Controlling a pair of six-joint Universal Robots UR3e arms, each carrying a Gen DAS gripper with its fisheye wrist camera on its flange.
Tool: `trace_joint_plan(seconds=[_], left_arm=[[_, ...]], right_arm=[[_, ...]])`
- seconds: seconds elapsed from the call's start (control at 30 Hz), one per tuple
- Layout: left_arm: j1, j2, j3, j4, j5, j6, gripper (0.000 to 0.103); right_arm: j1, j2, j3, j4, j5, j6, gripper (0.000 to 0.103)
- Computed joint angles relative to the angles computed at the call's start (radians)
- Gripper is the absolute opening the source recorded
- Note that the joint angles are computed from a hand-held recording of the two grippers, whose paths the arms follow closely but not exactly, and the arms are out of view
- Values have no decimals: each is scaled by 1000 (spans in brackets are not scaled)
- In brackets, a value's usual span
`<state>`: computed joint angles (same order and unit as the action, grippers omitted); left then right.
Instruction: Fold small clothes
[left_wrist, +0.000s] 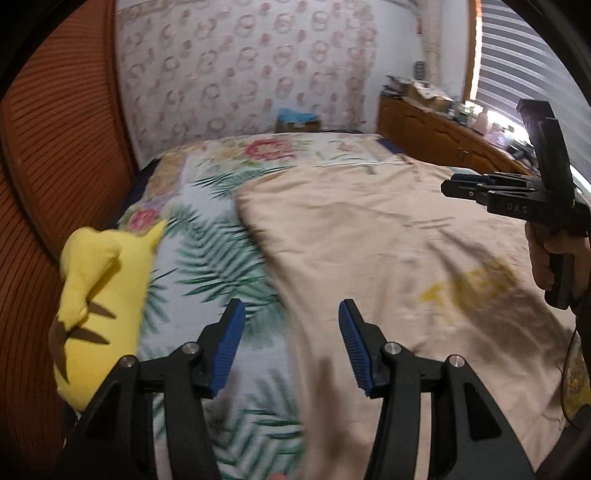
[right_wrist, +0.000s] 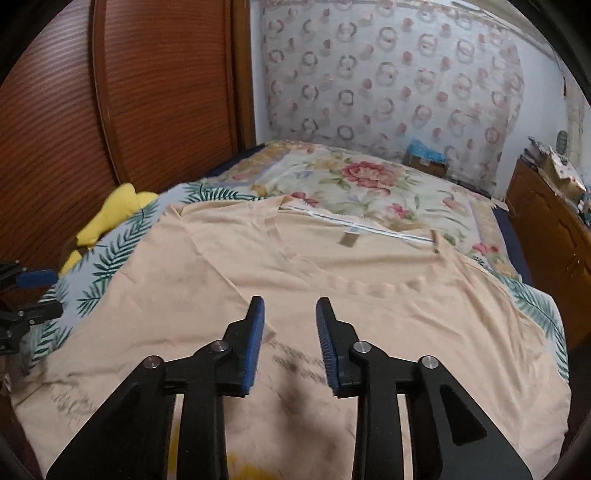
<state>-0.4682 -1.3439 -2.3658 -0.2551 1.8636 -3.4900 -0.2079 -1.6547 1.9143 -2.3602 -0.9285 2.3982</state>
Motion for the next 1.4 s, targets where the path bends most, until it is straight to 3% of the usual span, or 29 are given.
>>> trace_joint_plan(seconds=[0.07,0.33,0.5,0.6,0.83,1.07,1.23,1.3,1.4], left_arm=[[-46,-66,54,10,4,-3,52],[-164,-290,244,10,-16,-37,52],[-180,-401,349,-5,-36,-33,52],[-172,-450,403,-30,-45,-20,52],[-159,-519,484,-65,-60,-12,52],[-175,-553,514,-66,-25,-3,52],[-181,-564,530,-75,-18,-4,53],[-182,-564,528,-73,-17,-5,53],[-181,-564,531,-76,-18,-4,53]], right_arm=[[-110,-89,28,127,72,-94,44],[-587,-338,20,716,164,-629,44],[-797,-307,-8,795,151,-771,44],[-871,-230,-27,729,132,-766,44],[-917,-28,-90,502,75,-623,44],[-898,64,-143,493,27,-563,44],[-857,83,-126,405,-17,-513,43],[-855,74,-108,377,-17,-509,26],[-856,56,-86,376,-6,-540,9]])
